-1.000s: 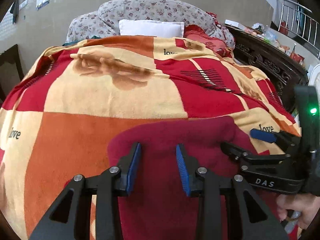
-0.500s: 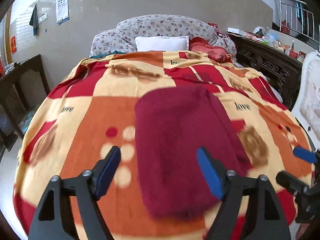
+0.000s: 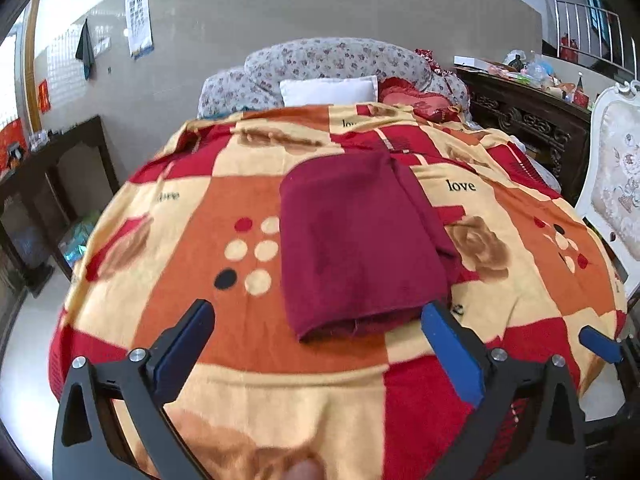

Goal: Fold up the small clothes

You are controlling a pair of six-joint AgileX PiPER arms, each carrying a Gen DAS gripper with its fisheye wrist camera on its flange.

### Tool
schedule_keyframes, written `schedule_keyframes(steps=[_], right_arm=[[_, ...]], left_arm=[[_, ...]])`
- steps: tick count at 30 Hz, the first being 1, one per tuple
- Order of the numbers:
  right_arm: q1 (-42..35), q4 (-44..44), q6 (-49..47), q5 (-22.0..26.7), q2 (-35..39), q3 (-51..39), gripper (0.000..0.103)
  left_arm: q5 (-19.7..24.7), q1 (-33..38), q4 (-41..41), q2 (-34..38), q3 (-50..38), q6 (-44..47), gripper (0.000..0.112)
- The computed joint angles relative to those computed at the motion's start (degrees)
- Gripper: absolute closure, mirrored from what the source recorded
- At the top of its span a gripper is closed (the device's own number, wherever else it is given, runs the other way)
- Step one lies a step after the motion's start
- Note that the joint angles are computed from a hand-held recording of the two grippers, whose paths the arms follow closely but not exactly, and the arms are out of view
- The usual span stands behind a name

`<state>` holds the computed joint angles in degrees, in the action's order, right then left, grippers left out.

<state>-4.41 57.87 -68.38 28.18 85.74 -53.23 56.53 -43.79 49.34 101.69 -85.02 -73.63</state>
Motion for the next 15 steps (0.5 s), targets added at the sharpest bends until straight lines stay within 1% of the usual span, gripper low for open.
schedule_keyframes(steps=[3, 5, 8, 9, 12, 13, 15], right_arm=[[0.2, 0.7, -0.7, -0.9, -0.3, 1.0, 0.008], [0.5, 1.5, -1.8, -1.8, -0.6, 1.8, 0.008], [0.8, 1.0, -1.7, -2.3, -0.4, 2.2, 0.008], [0.9, 1.0, -1.7, -2.5, -0.4, 2.3, 0.008], [1.2, 0.6, -1.7, -3.3, -0.4, 2.3, 0.008], [1.2, 0.4, -1.5, -3.4, -0.3, 2.1, 0.008], [1.1, -0.3, -0.9, -3.6, 0.0, 1.7, 0.008]], left_arm=[[0.4, -0.8, -0.8, 0.1, 1.5, -0.7, 0.009], [-1.1, -1.6, -0.3, -0.4, 3.6, -1.7, 0.009], [-1.5, -2.8, -0.6, -0.2, 5.4, -2.6, 0.009], [-1.3, -2.9, -1.3, 0.1, 5.3, -2.3, 0.009], [1.6, -3.1, -2.5, 2.3, 3.4, -1.3, 0.009], [1.4, -2.7, -3.3, 2.6, 3.2, -0.7, 0.009], [2.6, -2.1, -4.9, 3.5, 2.0, 0.0, 0.009]])
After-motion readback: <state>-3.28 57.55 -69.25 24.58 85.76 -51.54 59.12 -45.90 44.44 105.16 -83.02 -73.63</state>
